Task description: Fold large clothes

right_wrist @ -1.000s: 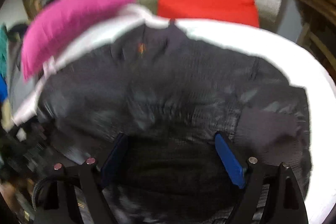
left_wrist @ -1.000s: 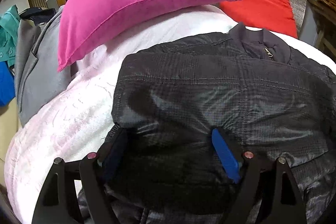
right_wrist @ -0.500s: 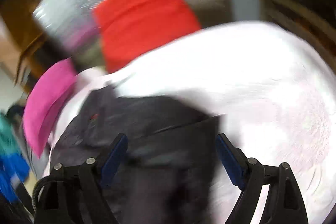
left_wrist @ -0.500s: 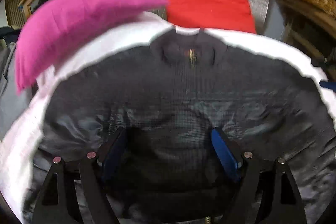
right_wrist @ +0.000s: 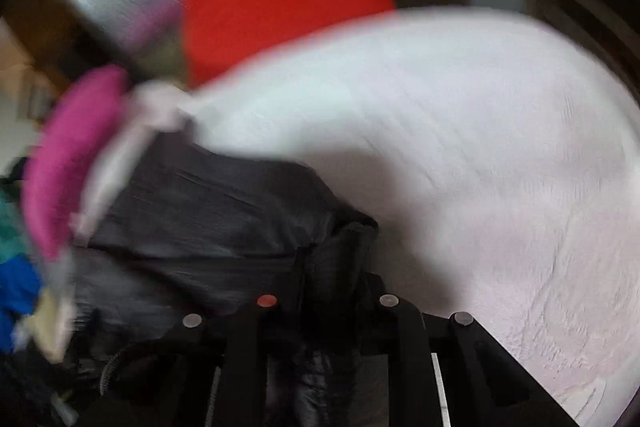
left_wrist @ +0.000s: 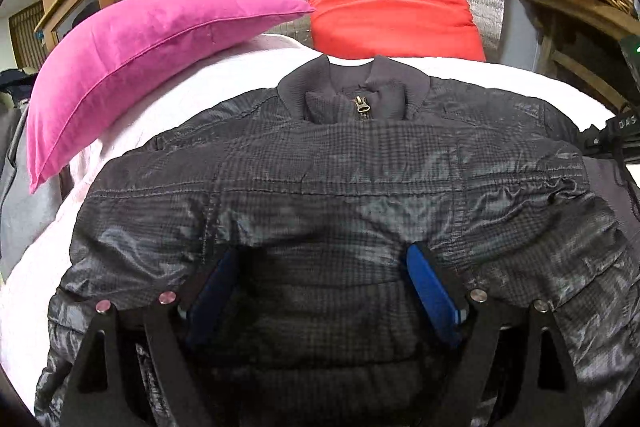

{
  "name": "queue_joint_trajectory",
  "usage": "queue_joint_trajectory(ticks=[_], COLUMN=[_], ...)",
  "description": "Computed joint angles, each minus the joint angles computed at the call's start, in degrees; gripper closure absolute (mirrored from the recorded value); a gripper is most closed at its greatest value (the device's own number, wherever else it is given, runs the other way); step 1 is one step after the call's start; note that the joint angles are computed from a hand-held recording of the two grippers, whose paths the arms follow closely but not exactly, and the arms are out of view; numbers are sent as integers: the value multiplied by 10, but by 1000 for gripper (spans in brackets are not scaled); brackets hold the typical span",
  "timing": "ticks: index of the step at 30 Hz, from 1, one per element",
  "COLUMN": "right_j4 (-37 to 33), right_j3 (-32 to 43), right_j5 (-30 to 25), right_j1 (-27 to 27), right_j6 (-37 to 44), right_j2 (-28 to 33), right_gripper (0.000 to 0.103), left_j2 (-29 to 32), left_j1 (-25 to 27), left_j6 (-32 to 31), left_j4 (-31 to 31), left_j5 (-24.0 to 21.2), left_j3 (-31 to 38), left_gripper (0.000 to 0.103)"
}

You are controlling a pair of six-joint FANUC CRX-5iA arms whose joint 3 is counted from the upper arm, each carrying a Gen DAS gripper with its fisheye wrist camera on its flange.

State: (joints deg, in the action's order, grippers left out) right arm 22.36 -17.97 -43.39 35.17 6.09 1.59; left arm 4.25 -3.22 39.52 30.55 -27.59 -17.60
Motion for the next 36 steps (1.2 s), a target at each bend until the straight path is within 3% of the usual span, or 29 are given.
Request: queue_joint_trajectory(ticks=[1,4,7,9,13,14,15,16,17,19,22,24,25,26,28,29,31,33,36], right_j4=[32,70,129,131,-8,-40,-69,-67,-59,-48,16,74,117,150,182,179,171,160,149], right_j3=[-19,-32,-34,-10,130,142,167,178,176,172,181,184,191,189,169,150,129,126,139], right_j5=[17,25,3,7,-65,-70,-93,-108,-110,-109,-151,-191,-236,-259,-245,-201,-143,-112,-82], right_j1=[3,7,8,-1,-24,-29,-34,-33,-33,-33,-6,21,42,59,92,112,141,159,175], right_j6=[-42,-70,-109,-74,146,182,215,226,218,178,141,97,73,53,15,-8,-32,-36,-36], right_j2=[-11,-31,-37,-18,81,87,105,115,116,117,123,123,127,126,98,73,57,62,89], right_gripper=[81,72,18,17,18,34,59,73,74,74,69,48,36,35,35,35,34,34,34], left_j2=[3,1,1,0,1,1,1,2,2,3,3,2,2,1,0,-1,-5,-9,-21], left_j1=[-1,-1,-3,-3,-2,-3,-3,-2,-2,-2,-2,-3,-3,-4,-3,0,21,55,122], left_j6=[4,-3,-2,-4,-13,-13,-15,-17,-21,-24,-22,-18,-15,-11,-7,-28,-68,-91,-135], left_j4=[-2,6,2,4,14,14,16,18,22,25,23,17,13,8,3,29,86,135,232], left_j5=[-2,2,9,11,14,14,15,14,15,15,15,17,17,17,13,7,-46,-130,-214], left_j3=[5,0,-1,-3,-6,-6,-6,-6,-7,-7,-7,-6,-5,-3,0,-4,-3,7,8], left_gripper=[16,16,15,15,15,15,15,15,15,15,15,15,15,15,15,15,15,15,15])
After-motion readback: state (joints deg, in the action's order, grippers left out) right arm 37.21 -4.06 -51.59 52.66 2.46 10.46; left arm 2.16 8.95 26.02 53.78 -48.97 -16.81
